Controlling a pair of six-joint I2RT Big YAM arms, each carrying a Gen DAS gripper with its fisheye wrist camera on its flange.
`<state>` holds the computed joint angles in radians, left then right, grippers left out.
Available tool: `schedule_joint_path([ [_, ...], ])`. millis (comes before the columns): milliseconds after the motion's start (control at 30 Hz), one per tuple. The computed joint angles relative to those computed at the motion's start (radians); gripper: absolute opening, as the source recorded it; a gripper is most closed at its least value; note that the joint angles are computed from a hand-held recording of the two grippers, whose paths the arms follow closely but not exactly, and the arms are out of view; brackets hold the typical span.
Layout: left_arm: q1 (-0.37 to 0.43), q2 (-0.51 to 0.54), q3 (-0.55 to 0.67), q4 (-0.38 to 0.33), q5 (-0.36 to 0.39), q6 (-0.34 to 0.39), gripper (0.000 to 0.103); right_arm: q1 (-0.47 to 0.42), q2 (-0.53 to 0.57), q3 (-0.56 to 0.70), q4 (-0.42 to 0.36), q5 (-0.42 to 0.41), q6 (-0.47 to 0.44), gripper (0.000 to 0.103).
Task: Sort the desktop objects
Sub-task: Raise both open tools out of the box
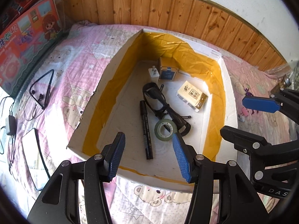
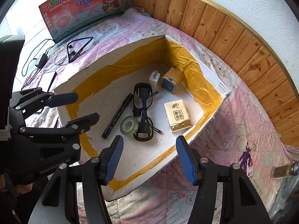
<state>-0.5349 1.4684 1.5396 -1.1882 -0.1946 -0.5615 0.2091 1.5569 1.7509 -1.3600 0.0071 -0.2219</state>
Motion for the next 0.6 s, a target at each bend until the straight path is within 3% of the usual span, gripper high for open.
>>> schedule_joint_path([
  [200,-0.029,-0.006,-0.004,-0.001,-0.009,0.000,0.056,-0.008,-0.043,-0.050,0.016,0.001,-0.021,0.060],
  [400,-0.067,-0.053,-0.053,0.023,0.001,-0.050,0.056,-0.012,-0.092,-0.101,0.039,0.003,-0.059,0.060],
  [500,-0.102,-0.065,-0.062,0.024,-0.042,-0.055,0.056,-0.020,-0.117,-0.124,0.052,-0.012,-0.069,0.060],
  [600,-0.118,-0.082,-0.079,0.036,-0.034,-0.068,0.056,-0.028,-0.148,-0.159,0.077,-0.030,-0.076,0.060],
])
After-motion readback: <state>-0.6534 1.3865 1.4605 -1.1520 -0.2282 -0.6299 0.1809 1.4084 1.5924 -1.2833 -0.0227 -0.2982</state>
